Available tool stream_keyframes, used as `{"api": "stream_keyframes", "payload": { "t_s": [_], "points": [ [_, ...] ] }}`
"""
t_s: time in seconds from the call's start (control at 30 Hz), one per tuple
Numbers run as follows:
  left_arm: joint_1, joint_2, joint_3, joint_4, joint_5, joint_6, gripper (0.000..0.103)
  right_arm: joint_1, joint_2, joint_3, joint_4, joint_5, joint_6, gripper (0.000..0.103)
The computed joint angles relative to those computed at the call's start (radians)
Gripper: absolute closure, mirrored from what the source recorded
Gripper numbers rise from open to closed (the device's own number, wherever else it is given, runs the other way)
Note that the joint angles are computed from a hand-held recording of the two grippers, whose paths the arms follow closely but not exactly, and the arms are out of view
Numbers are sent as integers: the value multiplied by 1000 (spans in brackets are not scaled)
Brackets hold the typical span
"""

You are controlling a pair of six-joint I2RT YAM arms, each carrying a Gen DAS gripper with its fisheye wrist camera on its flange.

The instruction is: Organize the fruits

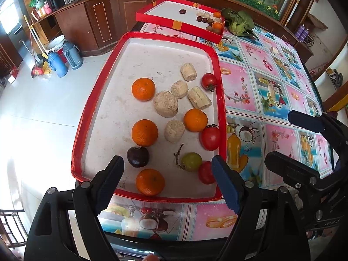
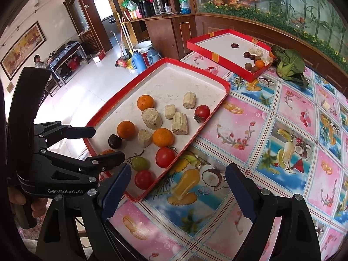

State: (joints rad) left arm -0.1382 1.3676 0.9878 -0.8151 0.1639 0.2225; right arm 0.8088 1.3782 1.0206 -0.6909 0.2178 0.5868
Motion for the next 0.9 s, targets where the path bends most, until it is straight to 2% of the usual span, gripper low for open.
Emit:
{"api": "stream_keyframes", "payload": {
  "t_s": [0.9],
  "points": [
    [15, -6, 32, -17, -51, -11, 20, 1, 43, 48, 34, -38, -61, 13]
  ]
}}
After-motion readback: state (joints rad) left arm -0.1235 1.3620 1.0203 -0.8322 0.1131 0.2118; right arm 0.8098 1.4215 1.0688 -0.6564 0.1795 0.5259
